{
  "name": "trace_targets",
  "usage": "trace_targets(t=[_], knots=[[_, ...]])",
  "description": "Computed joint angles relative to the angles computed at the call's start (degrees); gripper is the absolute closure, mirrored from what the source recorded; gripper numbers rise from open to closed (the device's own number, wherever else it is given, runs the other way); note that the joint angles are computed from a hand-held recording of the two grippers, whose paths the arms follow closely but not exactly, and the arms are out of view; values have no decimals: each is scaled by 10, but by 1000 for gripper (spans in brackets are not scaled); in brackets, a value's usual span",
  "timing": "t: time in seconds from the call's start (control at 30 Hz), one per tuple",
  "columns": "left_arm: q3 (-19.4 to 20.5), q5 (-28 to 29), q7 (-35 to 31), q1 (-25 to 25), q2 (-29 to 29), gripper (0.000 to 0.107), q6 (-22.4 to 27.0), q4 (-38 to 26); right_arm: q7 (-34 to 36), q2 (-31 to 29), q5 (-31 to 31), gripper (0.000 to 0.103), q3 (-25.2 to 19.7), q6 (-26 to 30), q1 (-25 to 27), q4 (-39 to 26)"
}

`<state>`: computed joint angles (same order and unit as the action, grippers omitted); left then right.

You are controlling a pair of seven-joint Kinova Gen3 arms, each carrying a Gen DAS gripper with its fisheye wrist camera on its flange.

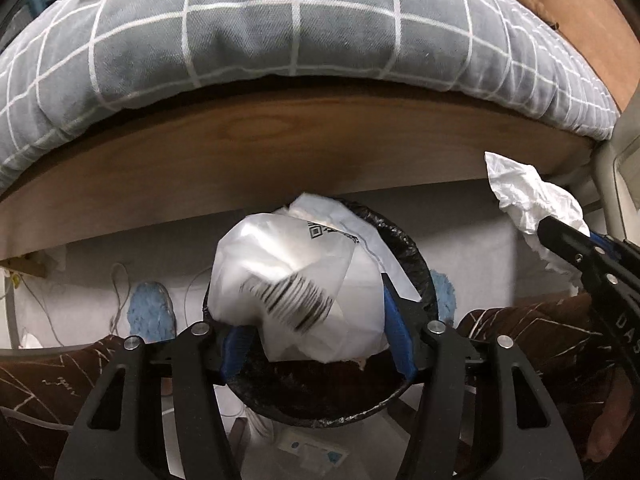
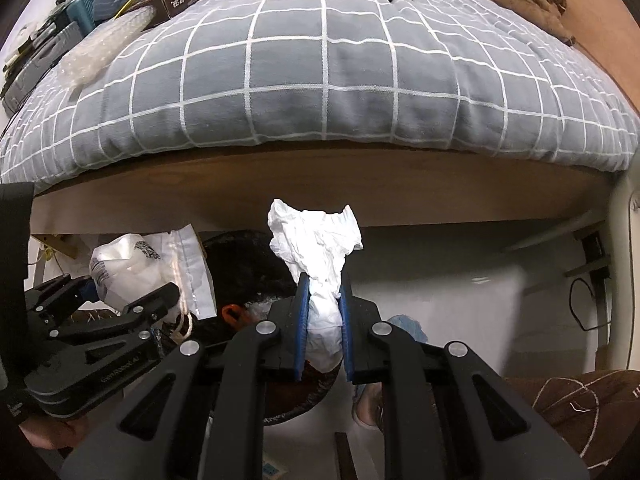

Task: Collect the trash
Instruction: 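Open the left tool to drop the white bag while the right tool lowers tissue, then open the right tool to drop the tissue into the bin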

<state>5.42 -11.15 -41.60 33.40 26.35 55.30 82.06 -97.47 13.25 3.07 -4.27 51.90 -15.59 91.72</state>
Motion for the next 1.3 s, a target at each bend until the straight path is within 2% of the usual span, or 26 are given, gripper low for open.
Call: trace_targets(t=[0.07,0.3,0.37,0.53,0.97,1.1,1.3], knots=[[-4,-8,10,7,1,30,1,1,0,3,1,90,-1,-1,-2,-4],[-7,-19,31,2,-29,12,-25,44,-7,11,6,90,-7,3,-21,-14],[-9,-28,34,-1,-37,10,-24,49,-14,10,10,90,-10,4,-31,-15],[-11,-44,44,-11,-55,10,-15,65,-16,22,-2,90,-18,17,-45,-31],[-3,-64,70,-59,-115,10,-33,136,-27,55,-3,90,-30,51,-97,-57],[0,-66,74,-67,-119,10,-35,145,-22,58,-2,86,-29,53,-99,-60],[3,-67,74,-74,-125,10,-38,151,-23,56,5,72,-27,47,-104,-54]])
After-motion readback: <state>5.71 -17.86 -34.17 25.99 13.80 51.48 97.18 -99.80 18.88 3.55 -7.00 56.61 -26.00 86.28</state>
